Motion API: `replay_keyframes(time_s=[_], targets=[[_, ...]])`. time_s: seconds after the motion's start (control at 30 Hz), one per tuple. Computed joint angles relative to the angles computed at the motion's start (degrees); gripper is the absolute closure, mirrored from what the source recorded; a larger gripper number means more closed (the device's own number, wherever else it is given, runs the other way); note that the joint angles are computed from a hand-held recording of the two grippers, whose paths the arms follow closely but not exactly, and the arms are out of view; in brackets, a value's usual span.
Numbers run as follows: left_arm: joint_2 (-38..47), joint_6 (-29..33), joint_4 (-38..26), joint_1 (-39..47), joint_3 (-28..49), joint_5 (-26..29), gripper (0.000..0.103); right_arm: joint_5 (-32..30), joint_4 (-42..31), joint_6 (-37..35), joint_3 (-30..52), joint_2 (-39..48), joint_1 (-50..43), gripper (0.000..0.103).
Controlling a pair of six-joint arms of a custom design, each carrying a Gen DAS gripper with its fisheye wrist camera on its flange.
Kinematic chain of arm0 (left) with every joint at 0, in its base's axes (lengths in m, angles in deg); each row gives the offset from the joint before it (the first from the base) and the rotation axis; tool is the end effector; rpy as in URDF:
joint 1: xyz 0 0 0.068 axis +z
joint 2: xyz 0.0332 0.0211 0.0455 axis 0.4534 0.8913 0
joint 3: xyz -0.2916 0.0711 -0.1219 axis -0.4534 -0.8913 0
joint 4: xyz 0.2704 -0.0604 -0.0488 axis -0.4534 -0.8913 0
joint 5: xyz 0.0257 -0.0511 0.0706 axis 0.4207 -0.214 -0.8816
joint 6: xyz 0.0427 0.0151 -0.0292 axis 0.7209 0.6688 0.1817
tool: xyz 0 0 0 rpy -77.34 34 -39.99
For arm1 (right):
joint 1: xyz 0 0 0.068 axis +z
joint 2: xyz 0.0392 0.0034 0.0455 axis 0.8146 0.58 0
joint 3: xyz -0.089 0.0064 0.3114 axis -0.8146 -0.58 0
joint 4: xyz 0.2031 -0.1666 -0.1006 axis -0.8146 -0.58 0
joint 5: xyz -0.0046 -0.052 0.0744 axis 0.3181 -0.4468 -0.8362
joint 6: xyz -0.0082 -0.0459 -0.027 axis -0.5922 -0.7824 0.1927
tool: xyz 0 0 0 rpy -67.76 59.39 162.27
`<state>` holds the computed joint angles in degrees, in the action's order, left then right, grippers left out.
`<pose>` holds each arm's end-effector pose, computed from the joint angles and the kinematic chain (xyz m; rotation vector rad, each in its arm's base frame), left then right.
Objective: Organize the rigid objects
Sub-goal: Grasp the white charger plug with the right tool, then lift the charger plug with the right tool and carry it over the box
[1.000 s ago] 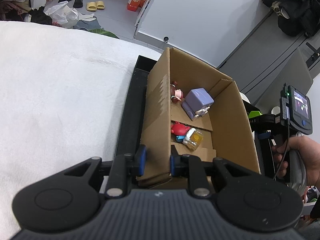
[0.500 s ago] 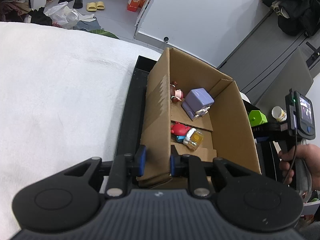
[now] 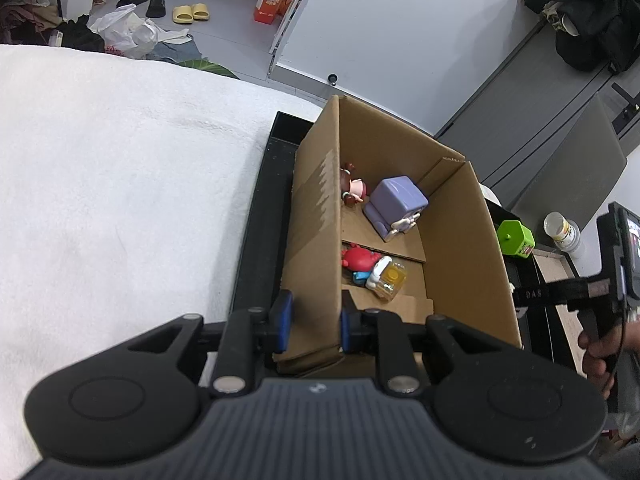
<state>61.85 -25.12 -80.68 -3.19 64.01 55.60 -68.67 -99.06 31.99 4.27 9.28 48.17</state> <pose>0.1023 -0.0512 0.1912 -0.6026 2.3930 -0.4084 0.2920 -0.0331 0.2042 -0.5326 2.7707 -0.1597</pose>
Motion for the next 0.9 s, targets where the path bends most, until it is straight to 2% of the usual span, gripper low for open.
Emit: replay_keyframes(time_s=[0.1,0.63,0.9], targets=[[0.0,0.1,0.0,0.2,0.0,0.1,0.082,-1.6,-3.4,-0.5,1.5,0.8,-0.9,0.066],[-0.1,0.0,-0.1,0.0,0.0,0.1,0.082,-1.9,-2.4,1.5,3.0,4.7,-0.8,0.065],[-0.4,-0.2,-0.5,-0.2,0.1,-0.1,0.082,-5.4,-6.5,1.6,6.2,6.6,-3.2,0.067]])
